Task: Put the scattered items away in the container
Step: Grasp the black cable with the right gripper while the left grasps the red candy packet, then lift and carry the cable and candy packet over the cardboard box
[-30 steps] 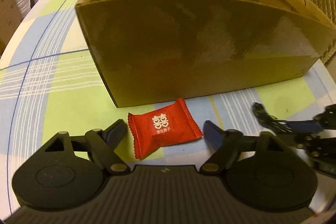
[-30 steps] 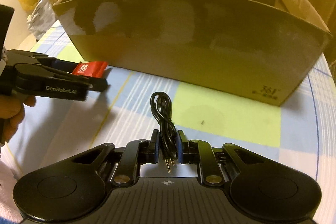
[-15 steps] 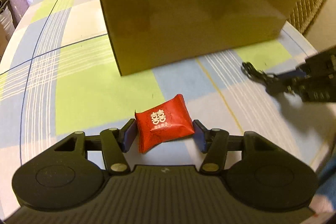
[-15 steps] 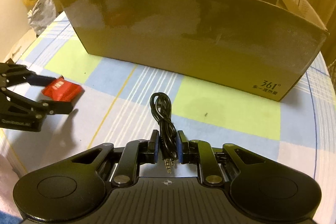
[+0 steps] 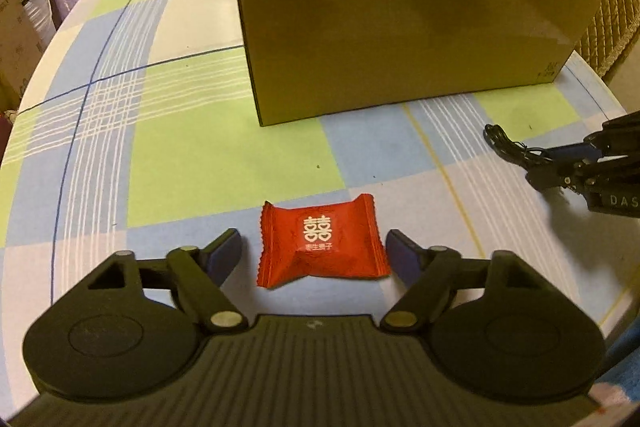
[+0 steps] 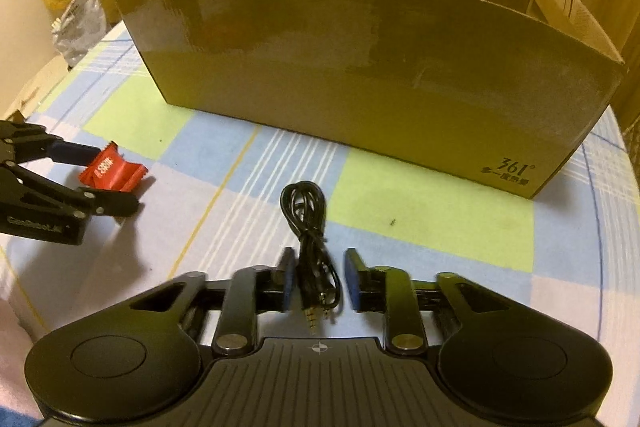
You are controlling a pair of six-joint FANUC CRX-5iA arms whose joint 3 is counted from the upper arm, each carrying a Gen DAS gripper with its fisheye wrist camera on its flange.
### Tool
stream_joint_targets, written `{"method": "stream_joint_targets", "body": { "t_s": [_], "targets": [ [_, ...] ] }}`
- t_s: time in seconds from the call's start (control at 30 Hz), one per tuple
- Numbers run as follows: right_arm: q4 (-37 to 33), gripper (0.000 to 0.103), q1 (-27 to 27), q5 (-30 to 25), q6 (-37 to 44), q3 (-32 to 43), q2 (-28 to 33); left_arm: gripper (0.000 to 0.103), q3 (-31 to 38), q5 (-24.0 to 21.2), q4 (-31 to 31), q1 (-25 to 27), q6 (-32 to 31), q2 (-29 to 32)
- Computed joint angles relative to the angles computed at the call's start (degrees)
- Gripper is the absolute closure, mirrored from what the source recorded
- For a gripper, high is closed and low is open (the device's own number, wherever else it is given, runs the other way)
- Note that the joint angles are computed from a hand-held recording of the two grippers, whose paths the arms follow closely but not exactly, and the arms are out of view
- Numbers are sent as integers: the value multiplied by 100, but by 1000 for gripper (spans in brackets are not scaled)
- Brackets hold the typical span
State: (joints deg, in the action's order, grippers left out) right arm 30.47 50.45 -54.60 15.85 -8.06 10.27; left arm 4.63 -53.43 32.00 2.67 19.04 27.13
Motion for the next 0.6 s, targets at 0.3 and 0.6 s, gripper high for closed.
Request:
{"method": "stream_joint_targets", "body": {
  "t_s": [0.3,0.6],
  "targets": [
    [61,58,-19,173,-66,-98,-57,60,-74,93,109,-37,-207,-35],
    [205,79,29,188,368,16,136,63,-144,43,258,7,-402,-61]
  ]
}}
